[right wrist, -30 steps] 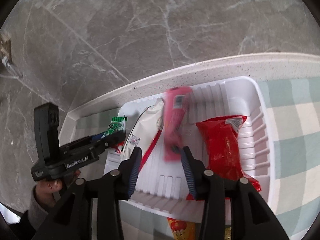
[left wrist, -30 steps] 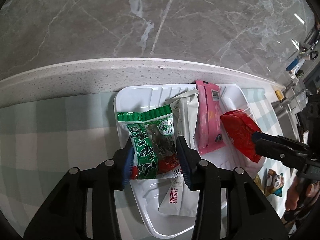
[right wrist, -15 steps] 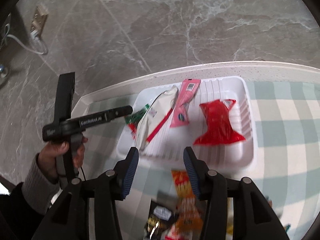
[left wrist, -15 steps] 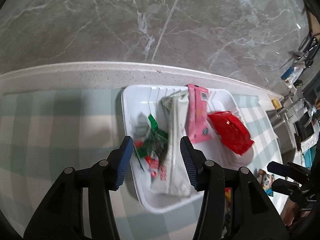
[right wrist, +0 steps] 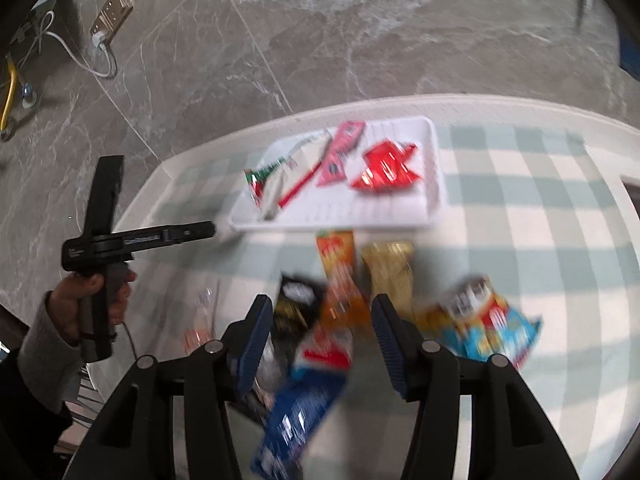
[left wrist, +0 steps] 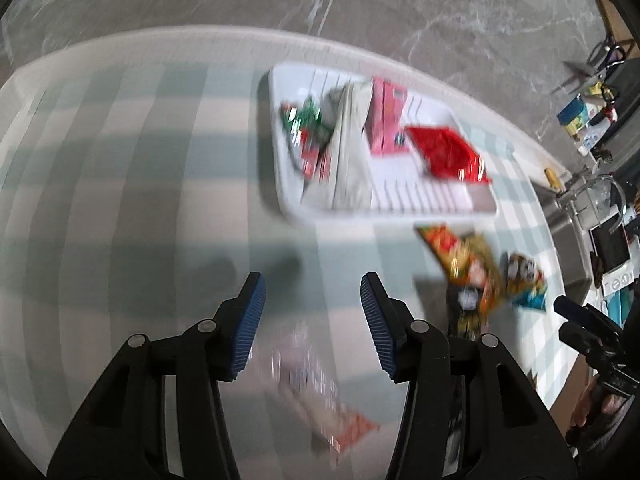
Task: Organize snacks
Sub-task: 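Grasp the clear orange-print packet with the left tool while the right tool grasps the red-white candy packet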
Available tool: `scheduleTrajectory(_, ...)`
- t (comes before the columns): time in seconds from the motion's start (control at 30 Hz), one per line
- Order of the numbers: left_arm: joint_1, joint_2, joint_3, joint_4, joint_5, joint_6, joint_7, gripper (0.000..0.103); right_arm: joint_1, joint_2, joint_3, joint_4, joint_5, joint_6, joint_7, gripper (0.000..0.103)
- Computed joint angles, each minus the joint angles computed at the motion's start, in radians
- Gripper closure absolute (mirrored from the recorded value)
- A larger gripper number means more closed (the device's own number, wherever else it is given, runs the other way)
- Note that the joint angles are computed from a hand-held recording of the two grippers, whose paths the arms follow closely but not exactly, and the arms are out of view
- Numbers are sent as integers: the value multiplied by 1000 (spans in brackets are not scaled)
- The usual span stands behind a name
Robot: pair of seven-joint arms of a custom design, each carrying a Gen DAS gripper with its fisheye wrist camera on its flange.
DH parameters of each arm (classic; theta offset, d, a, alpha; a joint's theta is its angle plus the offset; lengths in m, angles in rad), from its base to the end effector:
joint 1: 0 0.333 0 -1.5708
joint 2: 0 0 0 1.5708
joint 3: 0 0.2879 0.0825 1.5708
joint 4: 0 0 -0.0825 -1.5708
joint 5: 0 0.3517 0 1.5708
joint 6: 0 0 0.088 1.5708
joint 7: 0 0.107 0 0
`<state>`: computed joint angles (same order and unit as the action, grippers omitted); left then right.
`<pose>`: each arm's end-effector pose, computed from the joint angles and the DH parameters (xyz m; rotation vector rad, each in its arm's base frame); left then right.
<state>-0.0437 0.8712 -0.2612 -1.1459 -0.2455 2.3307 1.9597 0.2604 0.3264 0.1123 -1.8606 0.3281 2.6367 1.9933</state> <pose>0.7250 -0.1652 0.3175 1.6355 -2.5445 0.7872 0.5917 0.2166 0.3850 -1.5463 2.1324 0.0911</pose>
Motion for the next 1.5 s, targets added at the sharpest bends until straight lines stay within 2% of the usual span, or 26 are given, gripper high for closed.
scheduleTrajectory(0.13,27,-132,6,-243,-34,77,17,55,24,-93,-15,-119,-40,-11,54,47)
scheduleTrajectory(0.23,41,-191,1,-350,-35,111,11,55,39,-156,-21,-197,-71,-21,102,46)
scheduleTrajectory(0.47,39,-280,13,-496,-33,141,-1,55,62,-282,-22,-336,-154,-75,203,46)
scheduleTrajectory(0.83,-8,-256,29,-484,21,134,-71,55,76,-431,-9,-493,-157,-157,329,42)
scheduleTrajectory(1.17,-18,-243,24,-476,46,144,-86,52,96,-410,-9,-496,-79,-169,307,42)
scheduleTrajectory(1.3,-13,-237,18,-470,42,145,-81,52,99,-385,-11,-481,-23,-137,268,38)
scheduleTrajectory(1.4,-9,-233,15,-466,36,145,-74,52,101,-356,-16,-478,95,-66,187,38)
scheduleTrajectory(1.5,-6,-228,13,-461,32,144,-66,52,94,-322,-15,-459,119,-23,156,36)
